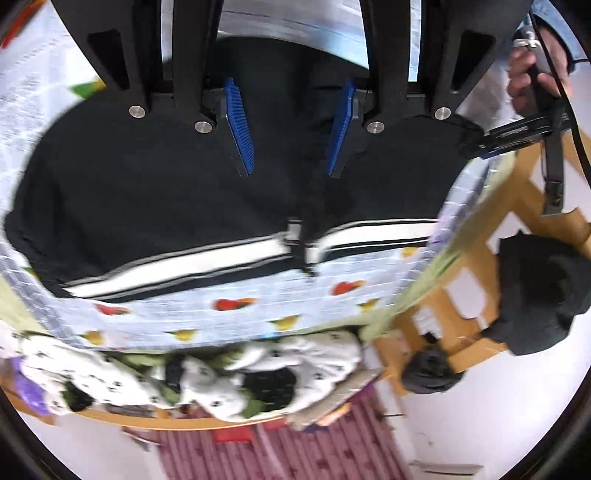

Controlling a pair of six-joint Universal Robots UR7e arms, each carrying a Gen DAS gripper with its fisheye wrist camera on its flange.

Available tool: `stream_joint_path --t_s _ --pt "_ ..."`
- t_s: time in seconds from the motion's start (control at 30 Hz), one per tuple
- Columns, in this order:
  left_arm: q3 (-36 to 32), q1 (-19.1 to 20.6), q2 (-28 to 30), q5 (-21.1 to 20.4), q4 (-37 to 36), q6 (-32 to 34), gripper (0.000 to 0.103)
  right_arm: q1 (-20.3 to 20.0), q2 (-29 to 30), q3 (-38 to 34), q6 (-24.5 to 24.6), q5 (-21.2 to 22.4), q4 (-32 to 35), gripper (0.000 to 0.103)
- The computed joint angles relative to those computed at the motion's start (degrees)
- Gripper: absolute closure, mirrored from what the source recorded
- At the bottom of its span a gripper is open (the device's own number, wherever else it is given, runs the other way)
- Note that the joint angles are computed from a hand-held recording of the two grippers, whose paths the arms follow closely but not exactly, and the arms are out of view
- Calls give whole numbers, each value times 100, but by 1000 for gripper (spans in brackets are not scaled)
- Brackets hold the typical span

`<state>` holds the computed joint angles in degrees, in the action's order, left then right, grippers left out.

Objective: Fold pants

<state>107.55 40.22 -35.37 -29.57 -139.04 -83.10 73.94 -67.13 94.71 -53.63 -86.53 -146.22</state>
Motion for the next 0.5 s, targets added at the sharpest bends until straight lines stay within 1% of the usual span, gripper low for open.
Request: stream_joint_path --t_s 0.07,0.1,0.13,0.17,0.2,0.23,0.27,0.33,0.4,0.43,0.47,0.5 --pt "145 49 -87 -75 -242 -59 36 66 45 52 5 -17 68 61" --pt "195 75 -107 -98 -403 -20 36 118 106 58 -33 -110 164 61" --pt "213 90 -112 -104 -459 8 36 166 174 56 -86 -274 182 62" --pt "195 100 -108 -98 -416 1 36 214 249 126 -153 -515 13 64" --pt "159 99 -96 -75 -305 -37 36 260 363 181 -200 -866 -247 70" --pt "139 96 -83 -58 -261 -45 36 298 461 171 -175 -1163 -332 84" --pt "120 87 -73 -25 -216 -31 36 271 509 117 -130 -1220 -178 86" --pt "150 52 -85 87 -199 -49 36 142 393 128 -121 -829 -14 89" --pt "217 25 -111 152 -261 -100 36 16 129 -22 -189 -162 769 89" --pt "255 24 -125 150 -320 -112 36 -39 37 -112 -211 82 1119 89" --pt "288 28 -134 141 -394 -111 36 -54 9 -140 -266 111 1261 89" --pt "314 31 -142 136 -458 -97 36 -24 22 -84 -303 -48 1162 89"
